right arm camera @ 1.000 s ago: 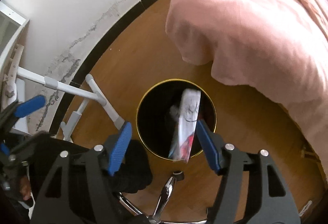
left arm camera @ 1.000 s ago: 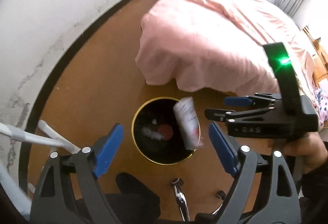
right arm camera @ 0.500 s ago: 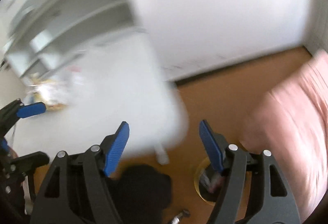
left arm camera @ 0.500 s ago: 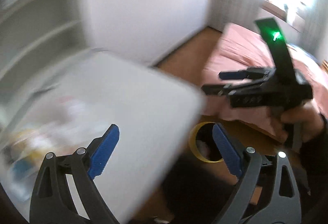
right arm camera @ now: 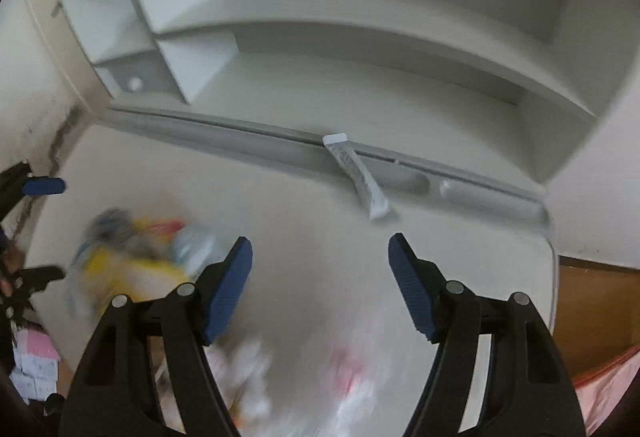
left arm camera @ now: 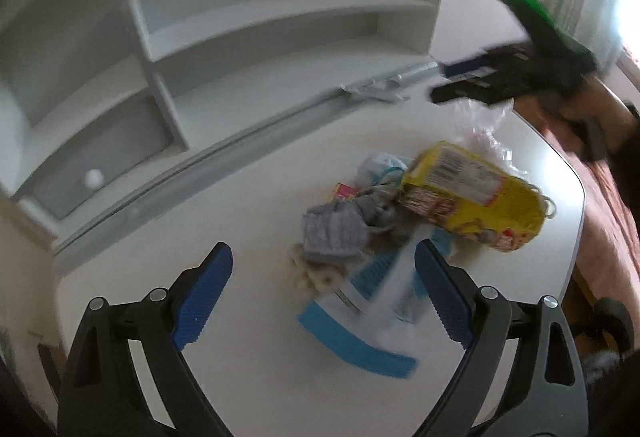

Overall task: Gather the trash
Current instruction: 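Grasp the grey sock with the left gripper while the right grasps the white tube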

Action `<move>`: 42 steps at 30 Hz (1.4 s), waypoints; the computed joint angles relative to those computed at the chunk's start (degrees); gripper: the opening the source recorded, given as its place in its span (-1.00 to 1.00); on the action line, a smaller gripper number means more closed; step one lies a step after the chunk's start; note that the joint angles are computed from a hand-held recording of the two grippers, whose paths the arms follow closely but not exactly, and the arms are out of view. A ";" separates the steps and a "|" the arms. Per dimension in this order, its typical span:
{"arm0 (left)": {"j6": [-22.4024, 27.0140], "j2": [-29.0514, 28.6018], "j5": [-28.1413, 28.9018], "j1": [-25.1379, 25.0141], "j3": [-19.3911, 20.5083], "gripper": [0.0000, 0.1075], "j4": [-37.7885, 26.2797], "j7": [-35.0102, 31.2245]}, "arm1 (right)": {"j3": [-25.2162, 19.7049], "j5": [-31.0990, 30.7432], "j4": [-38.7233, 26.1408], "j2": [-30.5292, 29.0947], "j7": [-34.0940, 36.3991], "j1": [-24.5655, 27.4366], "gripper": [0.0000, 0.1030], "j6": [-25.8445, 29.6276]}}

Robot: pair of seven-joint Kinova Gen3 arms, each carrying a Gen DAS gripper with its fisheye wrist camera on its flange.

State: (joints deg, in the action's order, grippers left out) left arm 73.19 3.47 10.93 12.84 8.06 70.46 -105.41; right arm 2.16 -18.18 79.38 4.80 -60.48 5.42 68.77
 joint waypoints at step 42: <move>9.06 4.94 -0.13 2.63 0.36 -0.56 -7.84 7.44 | 11.33 -8.83 7.09 -14.46 7.72 9.75 -0.69 11.86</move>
